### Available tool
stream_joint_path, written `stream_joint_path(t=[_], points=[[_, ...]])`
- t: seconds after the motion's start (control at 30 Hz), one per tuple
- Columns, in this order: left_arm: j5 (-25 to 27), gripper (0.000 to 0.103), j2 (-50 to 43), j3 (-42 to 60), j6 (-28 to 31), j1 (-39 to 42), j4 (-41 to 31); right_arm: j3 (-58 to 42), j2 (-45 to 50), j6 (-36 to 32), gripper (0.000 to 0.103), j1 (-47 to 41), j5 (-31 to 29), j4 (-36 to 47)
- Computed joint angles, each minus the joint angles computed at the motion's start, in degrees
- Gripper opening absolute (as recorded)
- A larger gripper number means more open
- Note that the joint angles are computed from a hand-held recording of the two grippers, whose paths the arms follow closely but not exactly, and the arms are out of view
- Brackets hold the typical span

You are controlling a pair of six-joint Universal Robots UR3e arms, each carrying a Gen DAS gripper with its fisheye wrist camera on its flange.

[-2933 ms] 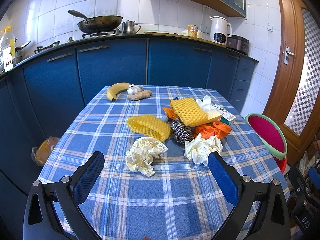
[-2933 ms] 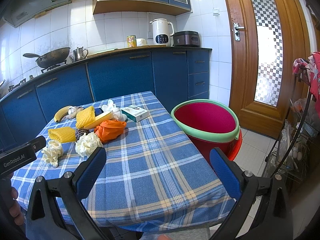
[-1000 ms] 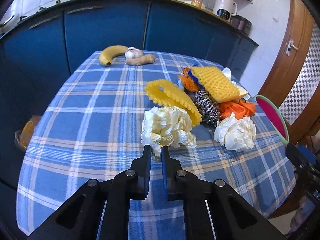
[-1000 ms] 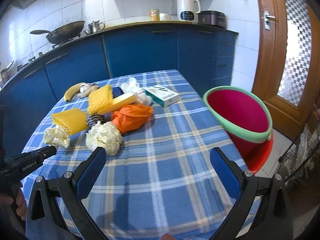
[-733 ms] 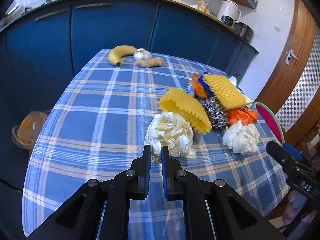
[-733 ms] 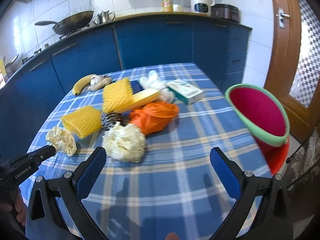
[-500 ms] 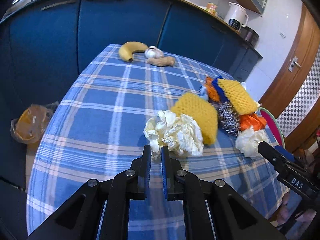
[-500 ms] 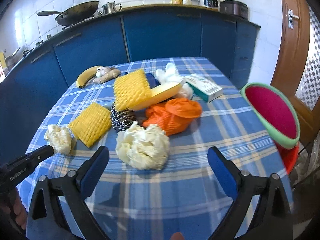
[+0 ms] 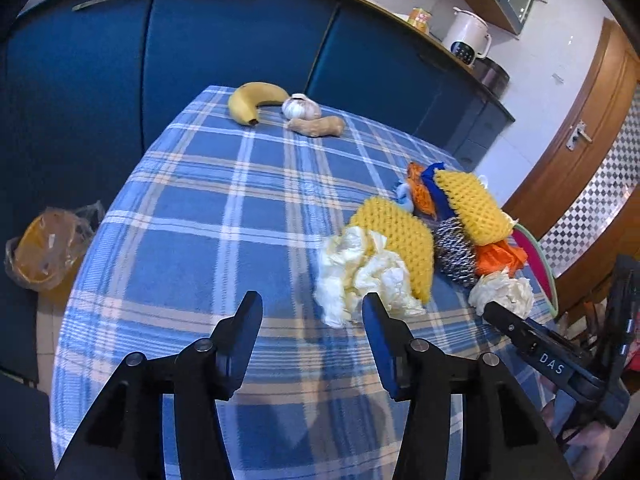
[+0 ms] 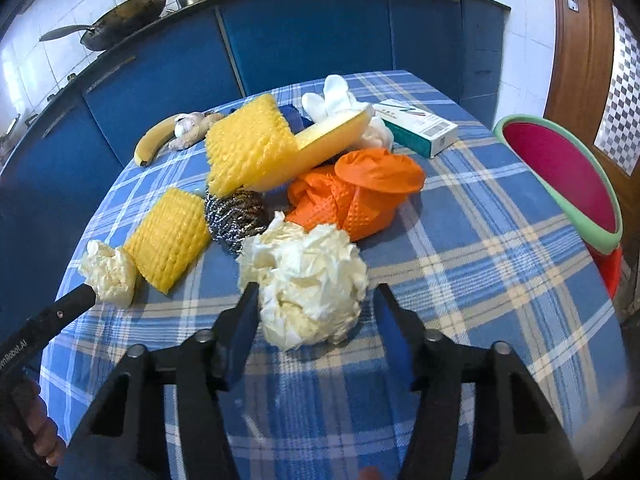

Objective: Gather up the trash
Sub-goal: 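Grasp a crumpled white paper ball with the left tool while the right tool grasps another paper ball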

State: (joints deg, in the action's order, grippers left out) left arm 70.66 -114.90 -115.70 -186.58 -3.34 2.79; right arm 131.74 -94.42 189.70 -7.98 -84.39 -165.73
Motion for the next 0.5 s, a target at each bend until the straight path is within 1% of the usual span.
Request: stream_joint_path(t=[0.07,0.23,0.33,0.5], points=[[-0.19,0.054,-0.18,0.41,-0.11,-0.44,0.11,1.03,-0.69,0.03,0.053,-1.06,1.17,-0.54],[0.93,0.058,-0.24,1.27,-1.69,-1.80,0.31,2.81,-2.52,-1.06,0.043,-3.91,4.07,-0.46],[1.66,0.058,-0.73,2.44,-2.43,-2.69,-0.28,3.49,-3.74,-2.04,0.042,-4.56,5.02,0.17],[4.66,0.058,-2.79,6.15,-4.54,-4.84,-2.80,5.06,-7.20,-4.89,0.041,-4.91,5.81,1.35]])
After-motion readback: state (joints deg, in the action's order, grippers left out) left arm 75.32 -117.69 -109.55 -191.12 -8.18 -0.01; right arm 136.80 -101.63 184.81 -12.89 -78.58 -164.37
